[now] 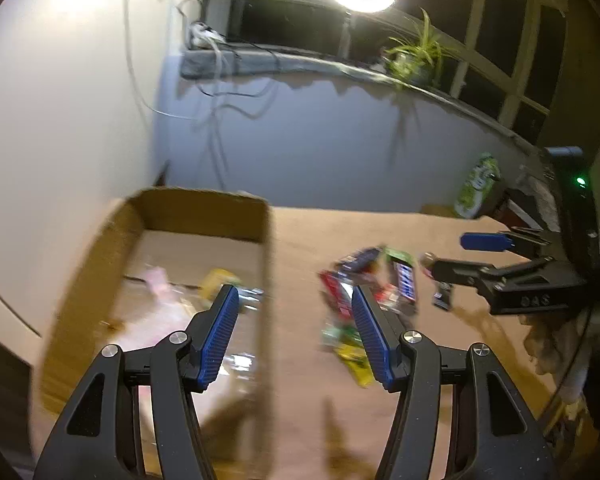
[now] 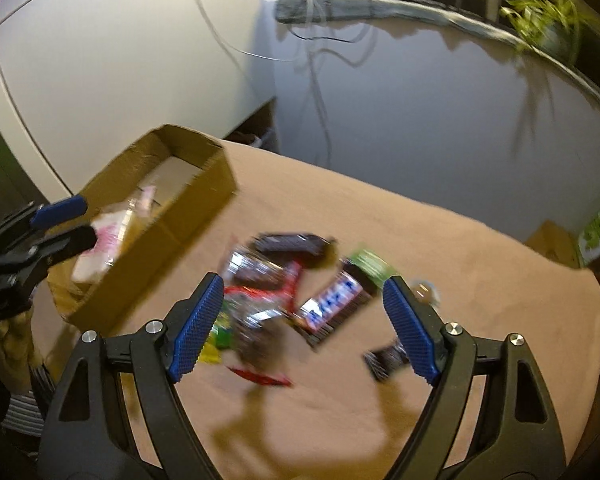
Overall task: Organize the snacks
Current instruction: 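Grasp the black candy wrapper with the right gripper while the left grasps the dark snack bag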
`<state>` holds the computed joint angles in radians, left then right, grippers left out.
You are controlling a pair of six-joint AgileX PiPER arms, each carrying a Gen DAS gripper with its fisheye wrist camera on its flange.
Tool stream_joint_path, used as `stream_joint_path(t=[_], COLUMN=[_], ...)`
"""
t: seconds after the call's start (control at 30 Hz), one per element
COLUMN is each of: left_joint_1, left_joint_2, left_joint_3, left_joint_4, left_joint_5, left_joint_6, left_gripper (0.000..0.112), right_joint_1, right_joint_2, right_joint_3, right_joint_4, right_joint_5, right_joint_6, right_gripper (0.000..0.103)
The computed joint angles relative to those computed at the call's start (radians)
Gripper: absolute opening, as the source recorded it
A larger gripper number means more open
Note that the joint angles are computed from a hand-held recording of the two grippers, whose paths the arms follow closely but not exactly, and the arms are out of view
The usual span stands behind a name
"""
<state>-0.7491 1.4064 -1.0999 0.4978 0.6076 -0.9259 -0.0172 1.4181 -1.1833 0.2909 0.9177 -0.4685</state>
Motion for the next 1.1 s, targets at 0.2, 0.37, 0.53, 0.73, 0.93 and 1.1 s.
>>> stream_joint_path(t=[0.2,0.37,0.53,0.73,0.93,1.1], left_joint_1=[-0.056,-0.085,-0.092,-0.080,-0.064,-0.061], left_joint_2=[0.075,0.155,0.211,0.264,0.307,0.346], left_joint_3=[-0.029,-0.071,-0.095,-0.130,-0.168,-0.207], left_joint_4=[-0.037,-0.094,-0.150,-0.233,-0.265,-0.263], left_joint_5=[-0.027,-0.043,-0.064,-0.079,-0.078,-0.061], left_joint_6=[-0.023,-0.002,0.025,0.083,0.114,0.121], left_gripper=[0.058,0.058,0.058,0.058,0.058,0.057], right_joint_1=[-0.128,-0.202,-0.265,-0.280,-0.237,-0.134], right_joint_2=[-0.004,0.038,0.103,0.162,0.184,0.191], right_joint_3=[0.046,0.057,0.053,0.044,0.030,0.038], right_joint_4=[0.022,0.002,0.015,0.054,0.036,-0.067], right_joint_5=[0.001,0.007,0.038,0.056,0.023,-0.047], right_joint_6=[-0.078,-0.083,-0.096,-0.110,-0.063,0.038], right_gripper=[0.084,0.084,0.080,0.060,0.055,0.050])
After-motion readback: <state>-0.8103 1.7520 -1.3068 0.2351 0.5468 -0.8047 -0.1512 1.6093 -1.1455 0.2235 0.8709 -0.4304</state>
